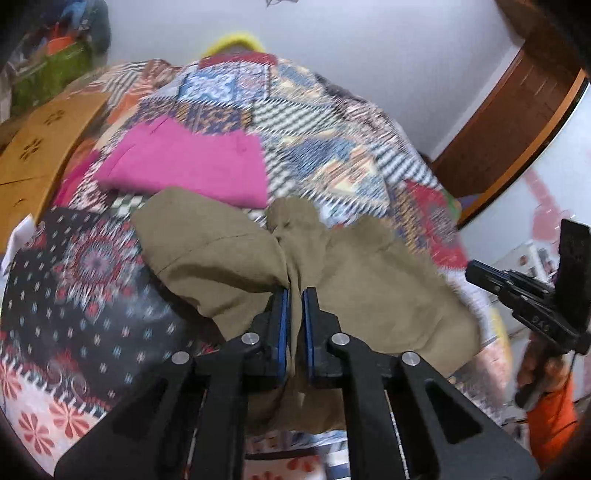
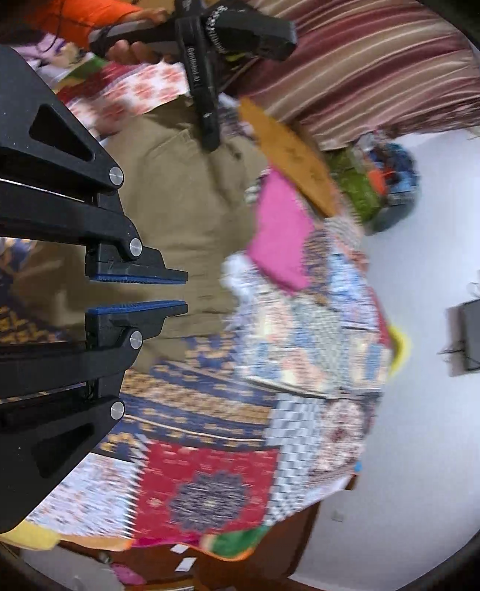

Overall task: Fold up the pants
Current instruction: 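Grasp the leg ends of the olive-green pants with the left gripper, then lift the leg ends with the left gripper and fold them toward the waistband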

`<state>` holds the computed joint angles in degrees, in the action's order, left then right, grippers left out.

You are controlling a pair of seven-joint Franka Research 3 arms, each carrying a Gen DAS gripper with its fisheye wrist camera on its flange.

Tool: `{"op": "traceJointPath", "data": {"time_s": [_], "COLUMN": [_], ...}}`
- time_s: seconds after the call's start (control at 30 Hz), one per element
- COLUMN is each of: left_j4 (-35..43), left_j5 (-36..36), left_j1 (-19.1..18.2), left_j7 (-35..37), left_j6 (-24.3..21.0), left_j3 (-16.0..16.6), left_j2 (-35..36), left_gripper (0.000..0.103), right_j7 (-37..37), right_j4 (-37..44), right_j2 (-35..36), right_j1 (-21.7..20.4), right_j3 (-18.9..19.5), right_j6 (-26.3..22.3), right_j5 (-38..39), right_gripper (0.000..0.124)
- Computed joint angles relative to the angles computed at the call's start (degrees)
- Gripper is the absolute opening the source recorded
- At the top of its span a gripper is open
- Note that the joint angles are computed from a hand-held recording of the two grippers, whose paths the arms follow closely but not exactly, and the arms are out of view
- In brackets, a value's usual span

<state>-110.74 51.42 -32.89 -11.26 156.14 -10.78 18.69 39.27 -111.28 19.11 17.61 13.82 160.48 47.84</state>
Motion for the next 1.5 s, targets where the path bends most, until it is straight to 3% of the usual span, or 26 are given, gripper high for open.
{"op": "traceJointPath", "data": {"time_s": [0.23, 0.37, 0.47, 0.53, 0.6, 0.7, 0.9, 1.07, 1.23, 1.3, 1.33, 1.43, 1.5], "left_j4": [-2.5, -2.2, -3.2, -4.5, -6.0, -8.6, -10.0, -7.2, -8.3, -8.7, -8.7, -8.0, -7.3], "left_j5": [-0.6, -2.7, -3.7, -3.6, -3.0, -2.4, -4.4, -10.9, -12.8, -12.7, -12.6, -13.3, -13.7], "left_j1": [0.6, 0.4, 0.2, 0.0, -0.2, 1.0, 3.2, 3.2, 0.5, -1.3, -2.0, -3.0, -4.5], "left_j7": [-1.3, 0.6, 0.5, -0.5, -2.6, -5.1, -4.8, 2.7, 2.3, 2.0, 2.2, 3.5, 4.5], "left_j6": [3.6, 1.9, 1.7, 0.9, -0.4, 1.2, 10.1, 11.5, 18.0, 19.3, 19.8, 22.4, 21.7], "left_j3": [-0.1, -0.6, -0.6, -0.5, -0.4, -0.8, -0.8, -1.3, 2.8, 4.9, 5.7, 6.7, 7.8], "left_j2": [-0.6, -0.1, -0.5, -1.6, -2.9, -4.2, -1.4, 2.6, 4.1, 4.1, 4.1, 4.9, 4.8], "left_gripper": [0.007, 0.014, 0.034, 0.058, 0.073, 0.078, 0.08, 0.083, 0.086, 0.086, 0.082, 0.063, 0.056], "right_j7": [-1.9, 0.6, 5.0, 8.0, 9.4, 13.6, 17.3, 19.0, 18.6, 17.7, 17.0, 15.3, 13.5], "right_j4": [-3.6, -2.7, -1.9, -1.0, 0.1, 1.9, 4.4, 5.0, 5.1, 4.9, 4.9, 4.8, 4.6], "right_j2": [-3.7, -2.9, -1.5, -0.5, 0.6, 2.2, 4.8, 6.1, 6.1, 6.0, 5.9, 5.8, 5.7], "right_j1": [-1.0, 0.5, 1.8, 1.7, 0.9, 1.2, 0.5, 0.2, -0.3, -0.6, -0.7, -0.6, -0.5], "right_j3": [-0.3, -1.9, -3.1, -3.4, -3.1, -3.7, -3.1, -2.6, -2.1, -1.7, -1.5, -0.7, -0.2], "right_j6": [-1.3, -0.3, 0.6, -0.5, -2.4, -4.9, -9.7, -10.5, -11.1, -10.9, -10.8, -9.6, -7.8], "right_j5": [3.5, 1.3, -3.2, -5.2, -5.8, -8.8, -10.7, -10.6, -10.0, -9.2, -8.6, -7.0, -6.0], "right_gripper": [0.009, 0.038, 0.047, 0.056, 0.057, 0.063, 0.072, 0.084, 0.086, 0.08, 0.077, 0.056, 0.04]}}
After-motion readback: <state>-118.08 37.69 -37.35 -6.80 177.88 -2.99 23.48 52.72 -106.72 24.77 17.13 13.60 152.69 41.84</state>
